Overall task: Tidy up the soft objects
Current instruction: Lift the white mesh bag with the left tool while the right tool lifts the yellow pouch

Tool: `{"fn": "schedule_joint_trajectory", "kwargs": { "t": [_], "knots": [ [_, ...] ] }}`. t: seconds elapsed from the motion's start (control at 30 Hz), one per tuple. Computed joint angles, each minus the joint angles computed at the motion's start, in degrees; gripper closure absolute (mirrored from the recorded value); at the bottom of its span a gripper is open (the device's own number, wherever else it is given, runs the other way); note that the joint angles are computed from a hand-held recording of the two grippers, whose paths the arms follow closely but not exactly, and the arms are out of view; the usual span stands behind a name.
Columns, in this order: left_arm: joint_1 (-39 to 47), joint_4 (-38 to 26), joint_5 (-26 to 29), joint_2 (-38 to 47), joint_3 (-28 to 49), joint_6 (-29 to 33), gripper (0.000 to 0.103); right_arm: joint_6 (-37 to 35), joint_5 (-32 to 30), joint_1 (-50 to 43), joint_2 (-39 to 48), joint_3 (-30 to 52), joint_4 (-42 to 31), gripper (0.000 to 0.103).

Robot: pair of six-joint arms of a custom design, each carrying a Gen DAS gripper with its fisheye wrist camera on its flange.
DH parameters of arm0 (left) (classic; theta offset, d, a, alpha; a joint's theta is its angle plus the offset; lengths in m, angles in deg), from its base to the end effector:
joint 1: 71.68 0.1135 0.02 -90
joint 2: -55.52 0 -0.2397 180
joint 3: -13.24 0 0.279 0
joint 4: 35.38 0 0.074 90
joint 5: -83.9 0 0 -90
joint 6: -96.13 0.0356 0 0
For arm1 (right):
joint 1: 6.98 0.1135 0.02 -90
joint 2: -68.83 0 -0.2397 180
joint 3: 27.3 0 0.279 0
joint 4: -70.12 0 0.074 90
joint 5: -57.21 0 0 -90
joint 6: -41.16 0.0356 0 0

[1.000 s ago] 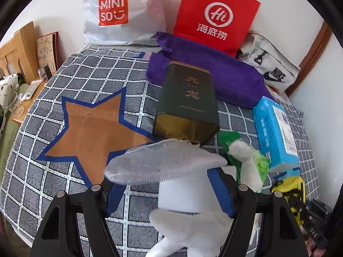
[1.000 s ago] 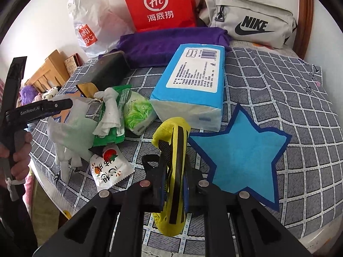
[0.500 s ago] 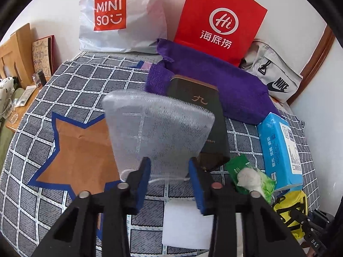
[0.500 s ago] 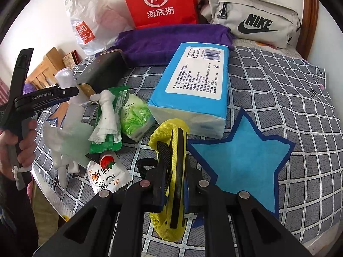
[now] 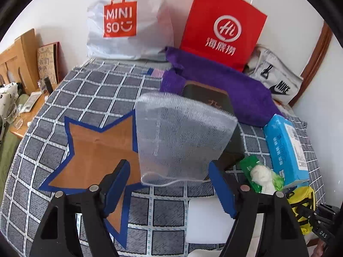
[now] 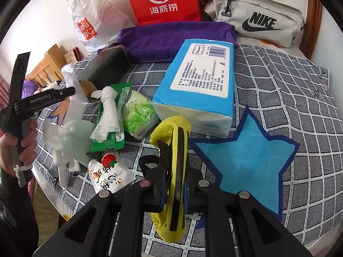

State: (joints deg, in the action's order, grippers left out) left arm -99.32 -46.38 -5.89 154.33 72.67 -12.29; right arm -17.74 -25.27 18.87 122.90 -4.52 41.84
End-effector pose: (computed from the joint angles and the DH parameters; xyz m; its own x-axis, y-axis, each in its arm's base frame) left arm 0.3031 -0.1589 0.0889 -0.7947 0.0595 -0.6041 0.2265 0.9524 -0.2042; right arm 0.1578 0.0713 0.0685 -0.8569 0.1539 -0.4920 0.0818 0.9829 0.1650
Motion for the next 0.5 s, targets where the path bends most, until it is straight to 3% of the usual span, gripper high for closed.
{"fn": "schedule_joint_trajectory", "kwargs": {
  "t": [0.37,0.5],
  "knots": [
    [-1.3,-2.0,-0.5,7.3,6.6,4.9,0.027,-1.2,-1.5,-1.0,3.7,1.1,2.5,0.09],
    [-1.1,-1.3,0.7,8.9,7.4,5.4,0.027,-2.1,-2.6,-1.4,2.5,0.9,3.1,0.095]
  ]
}}
